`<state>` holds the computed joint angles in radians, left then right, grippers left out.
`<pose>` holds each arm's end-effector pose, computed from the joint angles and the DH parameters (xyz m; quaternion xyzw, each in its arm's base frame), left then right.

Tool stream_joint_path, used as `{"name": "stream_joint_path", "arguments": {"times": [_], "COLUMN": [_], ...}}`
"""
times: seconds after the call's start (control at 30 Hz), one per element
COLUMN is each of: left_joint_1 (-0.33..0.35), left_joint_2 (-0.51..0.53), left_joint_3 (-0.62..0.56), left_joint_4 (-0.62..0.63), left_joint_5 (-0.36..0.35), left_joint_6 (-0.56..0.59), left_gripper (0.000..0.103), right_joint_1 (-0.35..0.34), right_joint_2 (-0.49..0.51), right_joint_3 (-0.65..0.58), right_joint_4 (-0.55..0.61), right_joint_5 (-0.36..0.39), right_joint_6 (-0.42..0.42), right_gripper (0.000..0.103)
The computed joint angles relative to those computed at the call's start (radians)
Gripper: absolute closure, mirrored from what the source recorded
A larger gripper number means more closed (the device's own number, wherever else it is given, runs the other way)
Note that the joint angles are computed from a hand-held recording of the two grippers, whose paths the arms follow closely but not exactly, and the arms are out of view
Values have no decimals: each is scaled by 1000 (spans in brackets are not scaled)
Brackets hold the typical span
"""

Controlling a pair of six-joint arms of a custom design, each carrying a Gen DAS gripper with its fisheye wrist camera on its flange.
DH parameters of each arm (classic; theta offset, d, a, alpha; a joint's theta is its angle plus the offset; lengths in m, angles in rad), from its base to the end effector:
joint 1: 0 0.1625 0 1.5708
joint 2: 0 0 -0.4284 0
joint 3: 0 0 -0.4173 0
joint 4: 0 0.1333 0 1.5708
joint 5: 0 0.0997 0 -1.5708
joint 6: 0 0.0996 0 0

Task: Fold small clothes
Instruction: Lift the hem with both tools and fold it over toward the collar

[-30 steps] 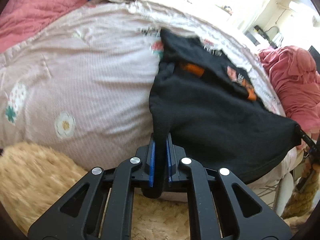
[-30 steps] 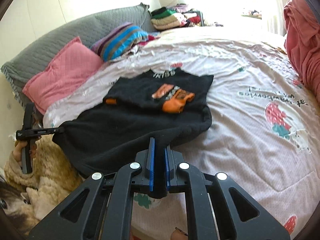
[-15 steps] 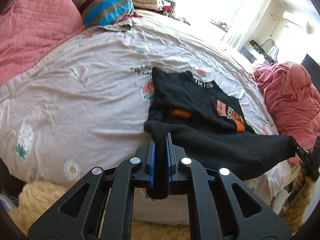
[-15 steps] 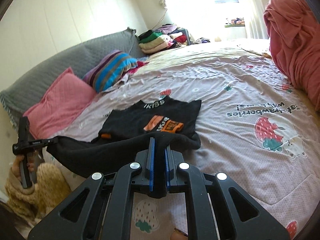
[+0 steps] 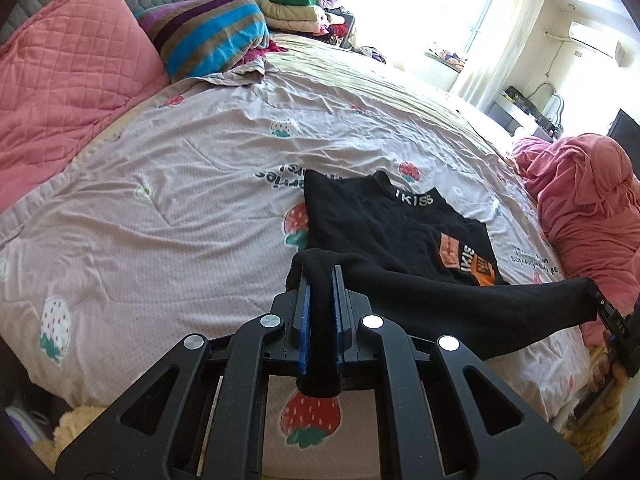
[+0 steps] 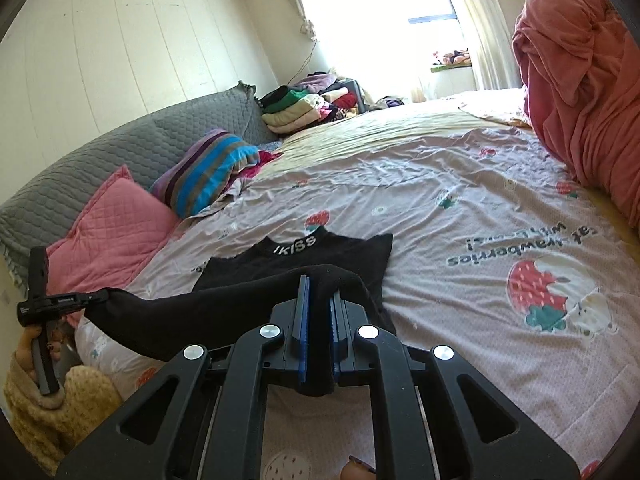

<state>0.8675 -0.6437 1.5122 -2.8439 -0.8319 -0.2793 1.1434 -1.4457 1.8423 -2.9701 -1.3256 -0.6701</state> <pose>-0.3211 -0.6886 0.0726 0.1213 0.9083 -0.3321 0.2235 -0.0944 -0.5871 0.4584 0.1637 -0.8568 0.4629 0.1573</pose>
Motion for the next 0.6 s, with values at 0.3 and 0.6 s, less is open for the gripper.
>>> {"name": "stream_joint_path", "arguments": {"times": [0.3,0.6], "left_joint_1": [11,29], "left_joint_2": [49,107], "left_joint_3": [-97,-194], "left_joint_4": [-2,12], "left_joint_5": [16,25], "left_joint_6": [18,35], "left_gripper": [100,100], "right_joint_1": [26,48], "right_joint_2": [54,128], "right_joint_3": [-60,-132], "right_joint_4": [-34,-64], "right_joint_5": [-20,-65], "right_joint_6": [7,27], "right_gripper": [96,96]}}
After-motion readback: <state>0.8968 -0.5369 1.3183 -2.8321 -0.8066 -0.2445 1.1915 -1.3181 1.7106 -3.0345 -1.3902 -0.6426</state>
